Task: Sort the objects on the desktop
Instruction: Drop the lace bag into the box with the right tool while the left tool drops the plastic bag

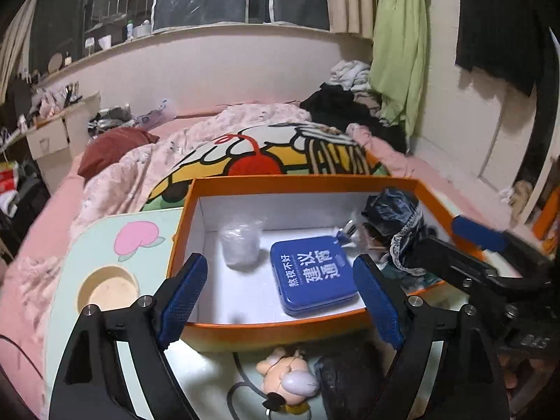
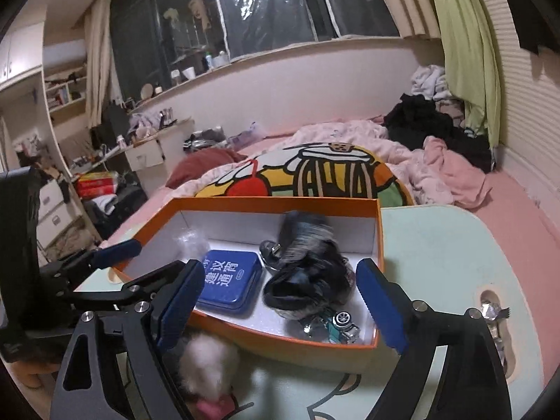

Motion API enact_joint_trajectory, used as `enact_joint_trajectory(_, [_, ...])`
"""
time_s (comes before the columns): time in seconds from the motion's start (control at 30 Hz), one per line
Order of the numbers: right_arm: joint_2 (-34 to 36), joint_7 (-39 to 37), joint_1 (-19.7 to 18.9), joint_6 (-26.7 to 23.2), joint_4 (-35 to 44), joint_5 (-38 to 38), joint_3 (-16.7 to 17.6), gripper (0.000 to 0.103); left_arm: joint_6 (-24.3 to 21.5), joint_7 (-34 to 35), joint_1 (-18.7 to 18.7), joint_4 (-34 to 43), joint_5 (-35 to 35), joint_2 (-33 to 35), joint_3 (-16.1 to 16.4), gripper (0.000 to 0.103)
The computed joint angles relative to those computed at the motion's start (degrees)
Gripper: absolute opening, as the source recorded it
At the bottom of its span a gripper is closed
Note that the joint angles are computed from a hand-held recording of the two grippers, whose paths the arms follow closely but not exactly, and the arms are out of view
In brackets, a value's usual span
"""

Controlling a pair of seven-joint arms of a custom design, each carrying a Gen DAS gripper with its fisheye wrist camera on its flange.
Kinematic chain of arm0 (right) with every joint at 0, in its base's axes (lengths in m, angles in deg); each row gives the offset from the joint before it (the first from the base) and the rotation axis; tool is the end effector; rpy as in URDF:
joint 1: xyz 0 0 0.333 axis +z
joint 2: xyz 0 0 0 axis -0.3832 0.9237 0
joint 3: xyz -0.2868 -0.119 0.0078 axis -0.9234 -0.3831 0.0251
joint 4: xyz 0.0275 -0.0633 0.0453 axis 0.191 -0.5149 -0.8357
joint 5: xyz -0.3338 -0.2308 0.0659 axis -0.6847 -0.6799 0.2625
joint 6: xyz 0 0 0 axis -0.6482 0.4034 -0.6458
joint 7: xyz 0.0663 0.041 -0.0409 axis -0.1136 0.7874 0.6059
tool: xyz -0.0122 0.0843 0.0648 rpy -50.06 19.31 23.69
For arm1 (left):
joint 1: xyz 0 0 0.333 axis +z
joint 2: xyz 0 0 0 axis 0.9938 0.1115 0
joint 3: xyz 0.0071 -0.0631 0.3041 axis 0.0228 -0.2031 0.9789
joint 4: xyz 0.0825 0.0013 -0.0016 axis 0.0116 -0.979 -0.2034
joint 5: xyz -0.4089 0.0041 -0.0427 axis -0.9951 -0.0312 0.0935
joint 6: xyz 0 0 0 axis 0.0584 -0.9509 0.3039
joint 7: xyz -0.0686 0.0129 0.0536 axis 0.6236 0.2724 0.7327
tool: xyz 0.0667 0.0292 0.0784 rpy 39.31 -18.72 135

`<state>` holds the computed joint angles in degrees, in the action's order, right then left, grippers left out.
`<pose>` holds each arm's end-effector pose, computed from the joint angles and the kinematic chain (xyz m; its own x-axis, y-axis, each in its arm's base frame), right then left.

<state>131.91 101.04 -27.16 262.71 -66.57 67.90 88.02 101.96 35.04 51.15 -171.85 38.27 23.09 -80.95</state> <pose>0.7048 0.2626 0.3432 0.4288 -0.8745 -0.2267 -0.5263 -0.0379 -0.8494 0.6367 -0.4065 0.3480 0.0148 -0.9967 0.0802 -0.5876 -0.0736 -0.8058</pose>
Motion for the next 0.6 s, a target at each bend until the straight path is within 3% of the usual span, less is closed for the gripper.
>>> enact_joint_trajectory(0.07, [0.4, 0.4, -2.3, 2.3, -1.2, -0.6, 2.2, 0.089, 2.9, -8.9, -1.7, -2.3, 6.0, -1.9, 2.8, 0.085])
enact_joint_trajectory(0.17, [1.3, 3.1, -8.1, 12.4, -5.3, -5.4, 7.3, 0.089, 3.4, -25.5, -4.4, -6.2, 20.3, -5.9, 5.7, 0.085])
enact_joint_trajectory(0.23, [-0.1, 5.3, -10.8, 18.4, -9.3, -8.5, 8.7, 0.089, 3.2, -31.7, -4.6, -8.9, 26.7, -8.6, 5.5, 0.085])
enact_joint_trajectory(0.27, [-1.0, 6.8, -12.2, 18.5, -10.9, -10.5, 9.5, 0.089, 2.7, -32.9, -4.6, -11.0, 28.5, -10.4, 4.9, 0.085])
enact_joint_trajectory(0.4, [-0.6, 15.6, -25.4, 5.7, -16.4, -26.6, 21.5, 0.088, 2.6, -23.7, -3.0, -18.0, 24.9, -14.6, 1.2, 0.085])
enact_joint_trajectory(0.5, [-3.2, 14.0, -25.6, -1.2, -19.2, -27.1, 22.4, 0.088, -1.3, -7.7, -0.6, -21.4, 11.9, -14.7, -3.1, 0.085])
enact_joint_trajectory(0.6, [-5.5, 11.4, -19.9, -7.9, -18.4, -25.6, 18.6, 0.088, -7.1, 3.5, 2.3, -20.6, 2.8, -12.0, -7.2, 0.085])
